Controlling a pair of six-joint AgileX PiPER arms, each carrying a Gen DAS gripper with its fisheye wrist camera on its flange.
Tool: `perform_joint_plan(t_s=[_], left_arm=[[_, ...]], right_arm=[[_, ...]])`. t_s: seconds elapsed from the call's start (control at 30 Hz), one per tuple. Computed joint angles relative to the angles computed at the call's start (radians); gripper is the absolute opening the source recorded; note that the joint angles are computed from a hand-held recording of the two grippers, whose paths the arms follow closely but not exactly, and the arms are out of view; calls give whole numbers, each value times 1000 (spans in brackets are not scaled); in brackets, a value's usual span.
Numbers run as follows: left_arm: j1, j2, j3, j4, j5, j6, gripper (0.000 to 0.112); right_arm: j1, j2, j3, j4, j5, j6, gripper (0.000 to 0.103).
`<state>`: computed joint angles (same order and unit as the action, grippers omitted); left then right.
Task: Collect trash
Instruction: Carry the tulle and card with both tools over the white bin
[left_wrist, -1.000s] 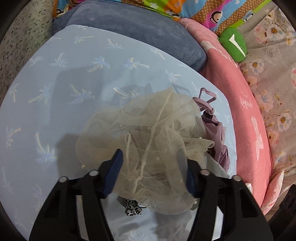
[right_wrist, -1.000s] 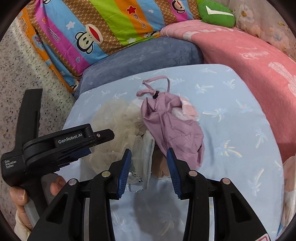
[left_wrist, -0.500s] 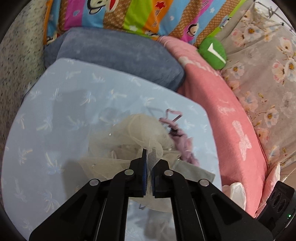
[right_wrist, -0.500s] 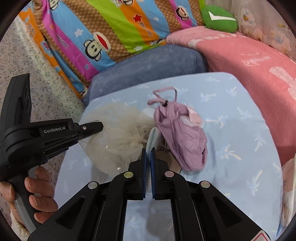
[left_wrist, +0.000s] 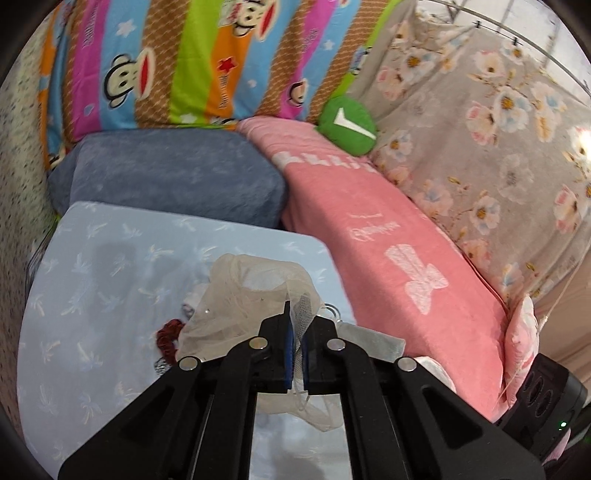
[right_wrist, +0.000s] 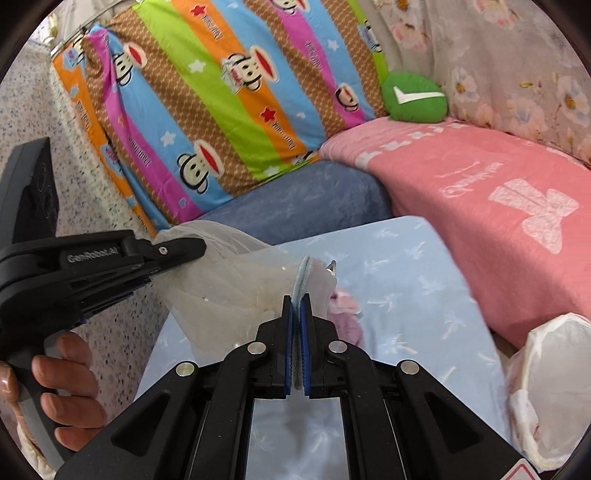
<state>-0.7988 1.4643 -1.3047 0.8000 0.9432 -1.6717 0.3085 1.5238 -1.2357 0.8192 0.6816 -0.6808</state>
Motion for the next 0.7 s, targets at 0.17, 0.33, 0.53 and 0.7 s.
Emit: perform_joint_plan(t_s=[0.17, 0.33, 0.53, 0.7], left_arm=[[-54, 112, -161, 3, 22, 75, 2], [-92, 260, -348, -37, 36, 180, 3], [-131, 473, -635, -121, 73, 341, 3], [-158, 670, -944, -202, 145, 499, 3]], right_arm=[[-154, -46, 25, 58, 53, -81, 4], [-345, -59, 37, 117, 137, -176, 4], [-564, -25, 29, 163, 221, -266, 4], [-718, 27, 8, 178, 266, -319, 4]])
